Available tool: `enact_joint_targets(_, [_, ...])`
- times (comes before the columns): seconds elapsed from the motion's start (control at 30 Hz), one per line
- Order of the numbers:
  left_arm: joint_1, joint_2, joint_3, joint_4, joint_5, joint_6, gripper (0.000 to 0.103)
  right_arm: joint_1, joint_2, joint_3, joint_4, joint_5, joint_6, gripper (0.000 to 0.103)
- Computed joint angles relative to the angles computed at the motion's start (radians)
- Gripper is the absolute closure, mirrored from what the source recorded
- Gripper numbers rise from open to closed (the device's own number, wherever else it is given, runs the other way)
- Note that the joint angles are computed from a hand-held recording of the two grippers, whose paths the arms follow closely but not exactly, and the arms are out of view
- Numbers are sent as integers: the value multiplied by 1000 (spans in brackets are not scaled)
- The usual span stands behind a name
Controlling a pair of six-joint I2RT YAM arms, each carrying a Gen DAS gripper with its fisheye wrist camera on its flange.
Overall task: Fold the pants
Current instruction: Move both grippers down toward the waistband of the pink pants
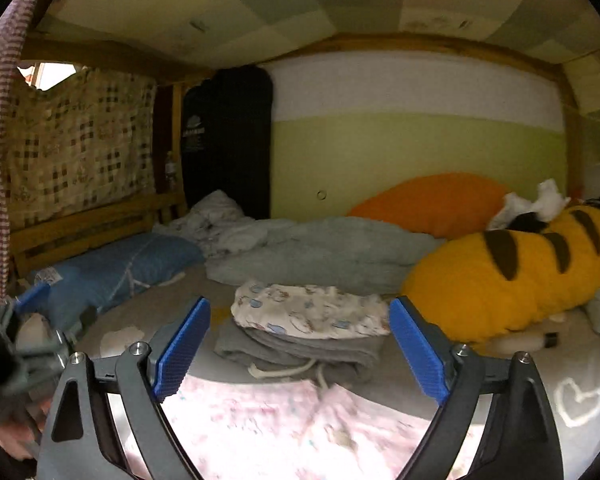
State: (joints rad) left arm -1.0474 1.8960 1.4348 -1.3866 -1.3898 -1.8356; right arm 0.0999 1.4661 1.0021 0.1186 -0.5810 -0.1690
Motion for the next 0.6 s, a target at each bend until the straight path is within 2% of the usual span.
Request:
enact_joint_targets(0.03, [30, -59, -89, 181, 21, 136, 0, 35, 54, 49, -13, 31, -9, 11])
enact_joint_targets(0.1, [68, -151, -241, 473, 58, 321, 0, 82, 145, 114, 0, 91, -19, 12])
enact_joint_targets(0.17, [107, -223, -372, 702, 116, 463, 0, 126, 249, 193, -11, 150, -43, 21])
enact_joint_targets(0.2, [125, -233, -400, 770, 142, 524, 0, 140, 292, 228, -19, 165, -49, 22])
enact_joint_targets(0.33, [159, -221, -495, 983, 185, 714, 0, 182, 510, 419, -138, 193, -84, 31])
enact_joint_targets(0.43, [186, -167, -532, 1098, 217, 796, 0, 167, 603, 441, -141, 152, -111, 32])
enact_joint_targets(0.47, [198, -144, -533, 1107, 222, 790, 0, 157, 650, 462, -152, 116, -120, 32])
enact_joint_targets(0.6, [243, -122, -548, 1107, 290, 711, 0, 153, 841, 700, -412, 138, -254, 33])
